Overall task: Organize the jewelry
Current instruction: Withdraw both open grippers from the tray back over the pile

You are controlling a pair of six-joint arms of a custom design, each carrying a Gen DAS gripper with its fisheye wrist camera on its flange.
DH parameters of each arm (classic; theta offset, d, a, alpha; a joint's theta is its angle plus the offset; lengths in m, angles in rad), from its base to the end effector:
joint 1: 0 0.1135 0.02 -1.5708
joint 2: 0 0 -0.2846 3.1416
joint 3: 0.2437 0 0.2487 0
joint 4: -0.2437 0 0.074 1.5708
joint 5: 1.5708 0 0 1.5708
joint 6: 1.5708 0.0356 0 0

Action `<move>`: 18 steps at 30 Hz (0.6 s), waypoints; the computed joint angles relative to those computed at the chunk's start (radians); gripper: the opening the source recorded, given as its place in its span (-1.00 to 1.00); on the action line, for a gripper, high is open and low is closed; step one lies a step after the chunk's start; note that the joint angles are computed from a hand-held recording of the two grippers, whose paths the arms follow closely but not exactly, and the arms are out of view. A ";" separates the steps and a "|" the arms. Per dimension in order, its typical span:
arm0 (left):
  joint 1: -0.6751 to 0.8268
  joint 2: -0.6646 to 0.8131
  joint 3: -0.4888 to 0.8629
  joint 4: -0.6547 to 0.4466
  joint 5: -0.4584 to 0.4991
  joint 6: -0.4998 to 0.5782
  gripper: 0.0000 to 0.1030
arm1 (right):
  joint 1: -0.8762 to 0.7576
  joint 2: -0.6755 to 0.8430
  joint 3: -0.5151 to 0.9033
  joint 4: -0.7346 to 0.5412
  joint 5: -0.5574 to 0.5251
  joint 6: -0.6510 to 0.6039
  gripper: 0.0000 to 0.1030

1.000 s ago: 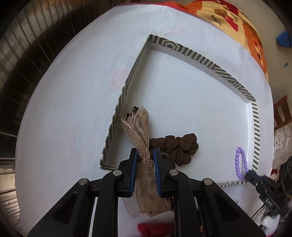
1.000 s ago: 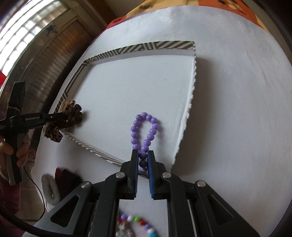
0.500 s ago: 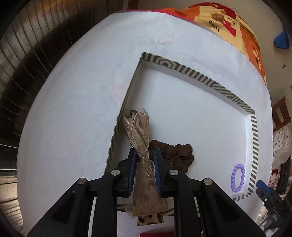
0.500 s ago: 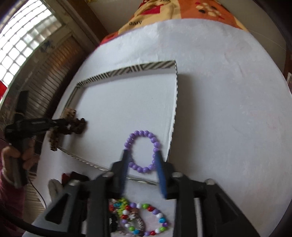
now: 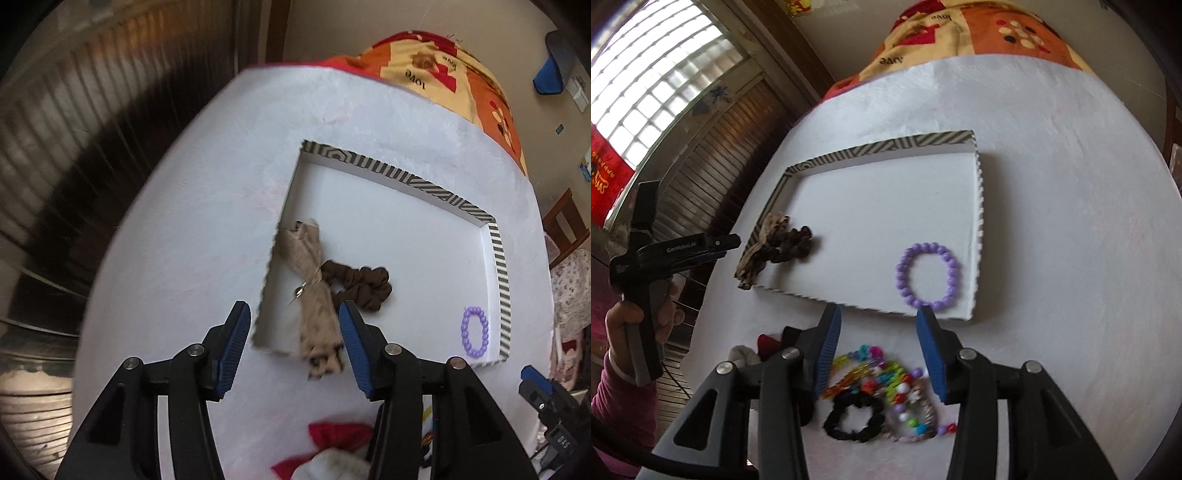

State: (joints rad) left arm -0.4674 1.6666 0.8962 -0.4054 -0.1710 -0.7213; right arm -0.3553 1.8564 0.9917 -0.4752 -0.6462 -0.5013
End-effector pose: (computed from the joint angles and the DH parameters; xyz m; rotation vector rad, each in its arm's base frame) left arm 0.2743 -0.1317 0.1711 -0.3904 2.6903 -0.1116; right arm 0.3130 -0.0933 0.1422 -0.2893 2.5768 0.6644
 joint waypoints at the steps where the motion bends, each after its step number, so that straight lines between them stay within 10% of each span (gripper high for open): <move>1: -0.017 -0.032 -0.021 -0.007 -0.021 -0.013 -0.19 | 0.004 -0.036 -0.039 0.029 -0.001 0.014 -0.13; 18: -0.378 -0.287 -0.169 -0.175 -0.238 -0.264 -0.19 | 0.030 -0.498 -0.415 0.151 0.050 0.084 0.16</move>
